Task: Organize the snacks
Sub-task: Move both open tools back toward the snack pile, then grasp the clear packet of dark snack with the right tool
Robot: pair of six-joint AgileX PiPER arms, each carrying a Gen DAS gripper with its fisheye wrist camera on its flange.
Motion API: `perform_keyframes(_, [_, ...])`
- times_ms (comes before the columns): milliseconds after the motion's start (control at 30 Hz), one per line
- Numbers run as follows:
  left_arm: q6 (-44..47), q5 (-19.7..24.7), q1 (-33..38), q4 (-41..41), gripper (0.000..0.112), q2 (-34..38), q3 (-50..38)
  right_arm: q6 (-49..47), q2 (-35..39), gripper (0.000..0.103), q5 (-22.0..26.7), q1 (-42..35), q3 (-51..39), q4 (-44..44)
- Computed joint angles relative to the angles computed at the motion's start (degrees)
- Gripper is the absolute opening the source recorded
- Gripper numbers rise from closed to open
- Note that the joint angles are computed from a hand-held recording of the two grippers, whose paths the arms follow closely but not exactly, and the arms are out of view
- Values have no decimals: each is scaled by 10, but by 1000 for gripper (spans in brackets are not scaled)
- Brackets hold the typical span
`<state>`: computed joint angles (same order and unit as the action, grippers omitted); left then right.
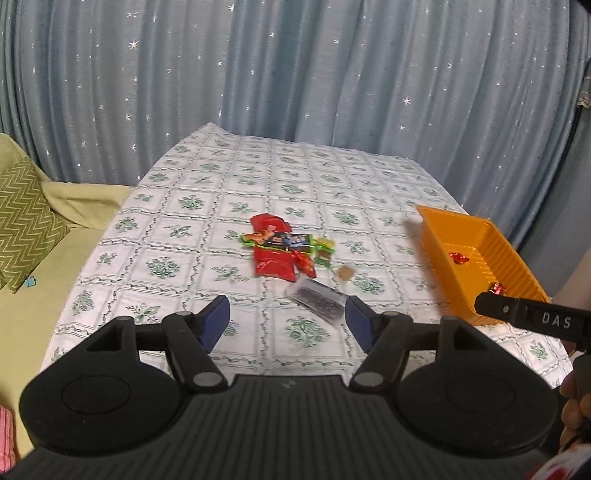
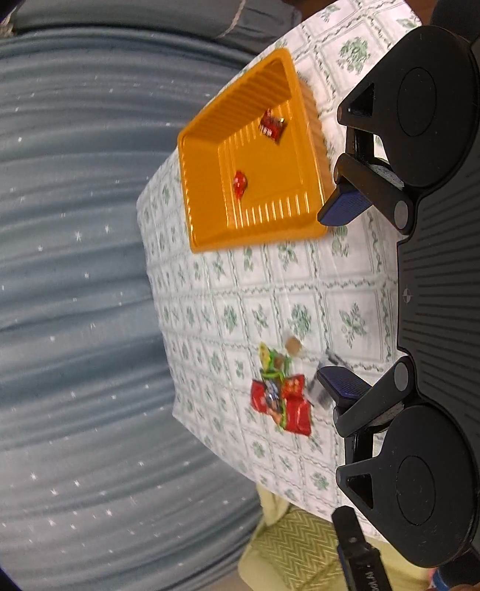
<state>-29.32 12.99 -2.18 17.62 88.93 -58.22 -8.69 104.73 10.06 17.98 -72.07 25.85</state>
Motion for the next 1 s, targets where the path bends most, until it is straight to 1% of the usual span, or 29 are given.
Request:
perform_keyframes(67, [30,1,7,-22,66,6,-6,-28,8,83,3,3,-8,21])
perform_keyframes(133, [63,0,14,-46,67,15,-14,-81,19,83,9,6,-21,64])
perform_keyframes(167, [99,1,19,-76,67,20,-19,-100,26,83,13,7,-28,77])
perform_keyframes(233, [144,2,27,-113,72,32,-29,-134,42,83,24,10,-46,95])
perform_keyframes(300, [184,3,37,-147,73,47,-43,-179,62,83,35,10,-67,127])
perform_keyframes(400, [254,3,53,-212,73,75,-65,-207,98,83,46,13,-104,138])
perform_keyframes(500, [281,4,63,-230,73,104,-92,-226,138,83,62,15,-148,140])
perform_keyframes(567, [302,6,68,-249,73,126,-112,-239,168,83,75,16,-184,138])
perform_keyframes(667, [339,7,75,-278,74,156,-139,-223,219,83,101,19,-251,105])
perform_keyframes(767, [370,10,82,-305,75,184,-164,-242,272,83,139,21,-326,97])
perform_keyframes(933, [377,21,94,-318,76,226,-204,-285,360,83,205,28,-457,98])
perform_keyframes(1000, [382,26,99,-325,76,241,-219,-285,394,82,230,32,-512,86])
